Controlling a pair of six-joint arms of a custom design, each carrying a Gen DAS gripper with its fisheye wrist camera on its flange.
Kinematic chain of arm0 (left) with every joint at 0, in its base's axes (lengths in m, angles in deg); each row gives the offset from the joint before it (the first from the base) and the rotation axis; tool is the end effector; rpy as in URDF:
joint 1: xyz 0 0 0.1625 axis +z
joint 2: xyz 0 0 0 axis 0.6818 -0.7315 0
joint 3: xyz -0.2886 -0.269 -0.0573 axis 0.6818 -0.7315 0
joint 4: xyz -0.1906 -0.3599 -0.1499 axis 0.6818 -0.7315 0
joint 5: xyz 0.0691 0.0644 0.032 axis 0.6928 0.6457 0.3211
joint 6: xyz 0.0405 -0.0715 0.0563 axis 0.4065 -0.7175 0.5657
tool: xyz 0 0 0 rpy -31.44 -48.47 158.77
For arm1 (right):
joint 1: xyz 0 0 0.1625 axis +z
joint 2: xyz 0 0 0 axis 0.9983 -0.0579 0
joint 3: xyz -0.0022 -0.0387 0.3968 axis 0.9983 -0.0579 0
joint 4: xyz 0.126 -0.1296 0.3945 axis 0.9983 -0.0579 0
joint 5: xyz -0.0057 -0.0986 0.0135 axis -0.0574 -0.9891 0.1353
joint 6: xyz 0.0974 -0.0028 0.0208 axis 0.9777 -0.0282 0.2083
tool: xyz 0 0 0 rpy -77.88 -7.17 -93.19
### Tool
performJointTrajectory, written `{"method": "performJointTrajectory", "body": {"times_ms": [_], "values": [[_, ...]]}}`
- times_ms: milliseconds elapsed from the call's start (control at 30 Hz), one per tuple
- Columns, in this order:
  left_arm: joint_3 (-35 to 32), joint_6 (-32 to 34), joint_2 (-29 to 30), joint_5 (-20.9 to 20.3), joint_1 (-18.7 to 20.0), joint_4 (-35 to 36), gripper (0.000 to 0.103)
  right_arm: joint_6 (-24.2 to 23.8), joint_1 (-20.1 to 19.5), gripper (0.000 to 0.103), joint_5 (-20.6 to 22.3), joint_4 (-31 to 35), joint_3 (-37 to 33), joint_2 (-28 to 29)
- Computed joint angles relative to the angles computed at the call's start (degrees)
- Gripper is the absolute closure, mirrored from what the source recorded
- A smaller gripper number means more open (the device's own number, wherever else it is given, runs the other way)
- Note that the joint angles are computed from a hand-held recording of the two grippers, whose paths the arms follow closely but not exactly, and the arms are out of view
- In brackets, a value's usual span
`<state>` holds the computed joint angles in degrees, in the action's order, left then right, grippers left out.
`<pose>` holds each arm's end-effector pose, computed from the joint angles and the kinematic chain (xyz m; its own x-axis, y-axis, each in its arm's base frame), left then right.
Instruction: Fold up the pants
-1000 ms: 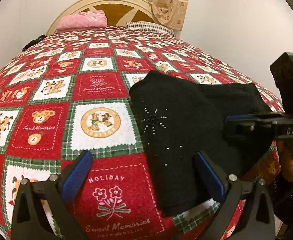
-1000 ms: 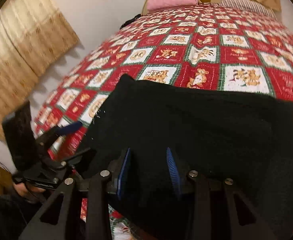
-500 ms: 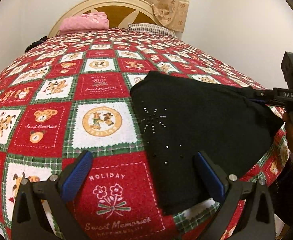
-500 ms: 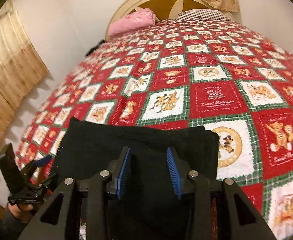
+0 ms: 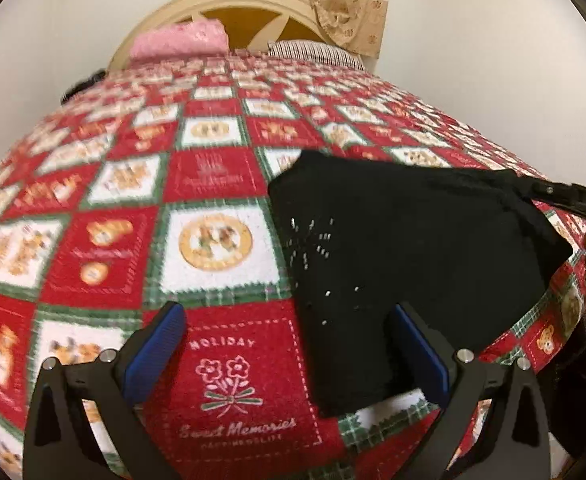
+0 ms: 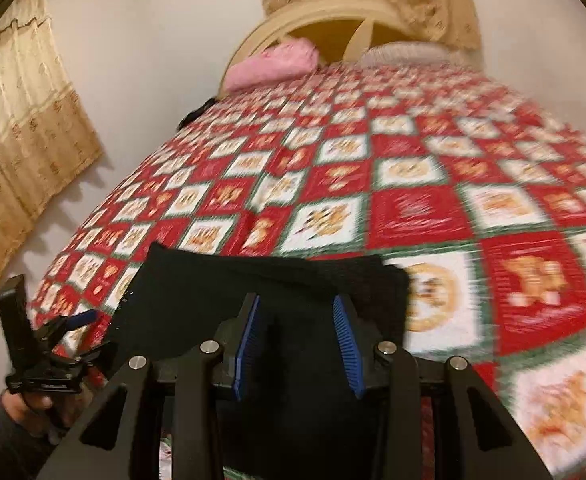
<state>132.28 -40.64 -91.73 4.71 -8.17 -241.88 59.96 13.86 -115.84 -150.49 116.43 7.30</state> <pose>-0.1566 -0.3743 0.1464 -0.7738 -0.0353 -0.6324 0.4304 0.7032 -0.5660 0.1969 -0.4579 0.2073 -0.7794 -0.4376 0.4485 -0.6125 0.6830 -0.3979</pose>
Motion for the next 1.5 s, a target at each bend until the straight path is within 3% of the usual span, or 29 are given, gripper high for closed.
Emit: {"method": "performJointTrajectory", "body": {"times_ms": [133,233,300,433,567,600,633,667,733,800,867,1000,1033,1067,1133,1233,1300,1400,1467,1500], "values": [[-1.0,-2.5,-1.0,5.1,-3.4,6.8,0.000,-1.1,-1.4,0.063,0.5,-0.5,4.4,-6.6],[-2.2,2.2,0.7,4.8,-4.0,1.3,0.000,-1.1,-2.5,0.063,0.9,1.9,6.3,-10.1],[-4.3,8.9,4.1,2.3,-3.5,-5.5,0.000,-1.2,-3.2,0.063,1.7,3.5,7.5,-11.9],[-11.1,18.0,11.5,-8.0,0.6,-14.9,0.000,-0.4,-3.8,0.063,2.5,4.9,8.2,-11.7],[-17.0,22.4,18.0,-11.7,2.8,-17.6,0.000,0.7,-4.3,0.064,2.1,4.2,8.5,-10.1],[-18.8,23.5,19.6,-13.5,3.7,-17.8,0.000,0.7,-4.5,0.067,2.3,4.0,8.7,-10.1],[-20.0,23.9,20.7,-15.1,4.3,-17.8,0.000,0.7,-4.7,0.078,2.8,4.1,8.7,-10.4],[-21.4,24.3,22.0,-16.1,4.9,-17.9,0.000,0.7,-5.0,0.079,3.3,4.1,8.8,-10.8],[-23.4,24.4,24.4,-17.2,5.6,-18.0,0.000,0.6,-5.3,0.088,4.0,4.3,9.0,-11.7],[-25.6,25.2,27.0,-19.1,6.6,-17.9,0.000,0.6,-5.0,0.089,2.4,3.8,8.9,-11.3],[-27.4,26.1,29.8,-18.8,6.9,-18.5,0.000,0.1,-5.0,0.089,-0.1,2.2,9.1,-10.3],[-30.5,25.0,33.3,-17.2,7.4,-16.2,0.000,0.3,-5.9,0.090,0.0,0.8,9.5,-10.6],[-30.7,24.4,33.3,-17.7,7.5,-16.1,0.000,0.1,-5.4,0.100,-0.4,-0.1,9.9,-11.1],[-31.2,23.9,33.4,-17.9,7.5,-15.9,0.000,0.0,-4.7,0.103,-1.5,-1.6,10.2,-11.4],[-31.4,24.2,33.4,-17.6,7.3,-16.0,0.000,0.1,-4.4,0.103,-2.7,-1.1,9.8,-12.2],[-31.8,24.6,34.1,-18.2,7.7,-16.3,0.000,2.4,-7.0,0.103,-2.7,-0.2,9.3,-12.1],[-31.2,23.9,33.4,-19.0,7.9,-17.0,0.000,2.8,-8.6,0.103,0.3,1.6,9.5,-13.2],[-29.8,23.5,31.8,-18.0,6.9,-16.8,0.000,-0.3,-7.8,0.102,2.1,-1.8,10.7,-13.1],[-28.0,23.5,30.5,-16.5,5.8,-18.3,0.000,-1.0,-7.4,0.096,2.7,-2.8,11.3,-12.8],[-26.7,23.3,29.2,-16.2,5.3,-18.5,0.000,-0.9,-7.4,0.081,3.1,-2.9,11.4,-12.8]]}}
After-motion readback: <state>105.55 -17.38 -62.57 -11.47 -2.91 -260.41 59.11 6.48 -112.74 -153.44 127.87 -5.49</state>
